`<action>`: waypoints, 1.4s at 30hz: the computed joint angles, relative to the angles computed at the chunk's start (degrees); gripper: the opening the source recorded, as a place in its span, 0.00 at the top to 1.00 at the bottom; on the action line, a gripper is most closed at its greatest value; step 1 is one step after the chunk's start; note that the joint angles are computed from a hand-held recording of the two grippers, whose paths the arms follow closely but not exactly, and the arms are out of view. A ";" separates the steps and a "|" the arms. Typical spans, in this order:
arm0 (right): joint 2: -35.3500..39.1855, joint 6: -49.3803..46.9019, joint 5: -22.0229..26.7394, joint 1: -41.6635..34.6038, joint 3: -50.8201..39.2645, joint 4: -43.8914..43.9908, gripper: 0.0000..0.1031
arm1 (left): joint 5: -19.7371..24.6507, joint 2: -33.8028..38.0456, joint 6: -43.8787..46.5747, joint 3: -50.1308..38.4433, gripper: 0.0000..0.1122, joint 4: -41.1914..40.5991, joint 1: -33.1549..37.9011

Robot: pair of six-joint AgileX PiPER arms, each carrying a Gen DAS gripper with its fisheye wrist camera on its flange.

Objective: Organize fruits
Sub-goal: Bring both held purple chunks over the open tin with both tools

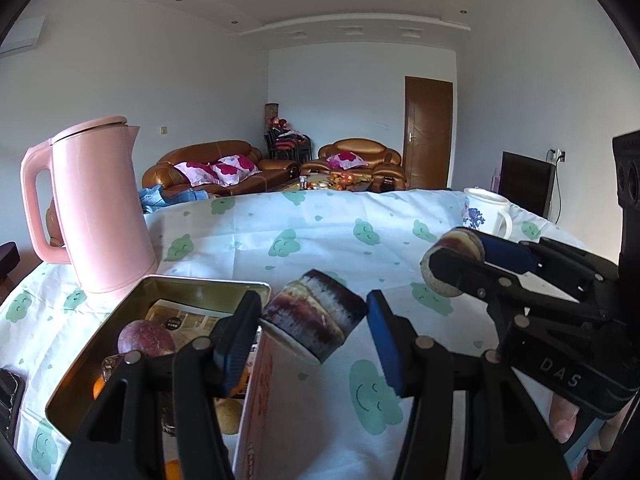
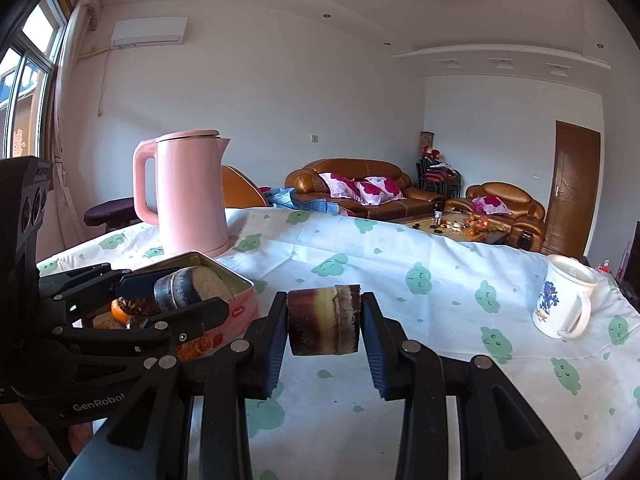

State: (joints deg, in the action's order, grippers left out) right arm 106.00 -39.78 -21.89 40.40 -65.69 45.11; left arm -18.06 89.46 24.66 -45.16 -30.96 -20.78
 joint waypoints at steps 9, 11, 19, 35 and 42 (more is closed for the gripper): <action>1.18 -4.12 1.42 1.83 -3.36 2.65 0.64 | 0.31 -4.05 -0.37 2.93 0.50 0.99 3.07; 1.56 -5.32 1.89 2.18 -4.28 3.46 0.64 | 0.47 -4.71 -0.90 3.45 0.50 1.69 4.09; 2.99 -7.31 4.91 2.99 -7.95 4.73 0.64 | 1.46 -6.73 -2.76 4.98 0.50 3.91 7.03; 7.53 -21.73 8.79 5.90 -16.99 16.25 0.64 | 2.84 -8.23 -2.96 6.56 0.50 5.46 12.58; 11.21 -37.30 10.94 7.31 -23.00 30.83 0.64 | 3.55 -8.16 -6.31 6.95 0.50 9.11 16.08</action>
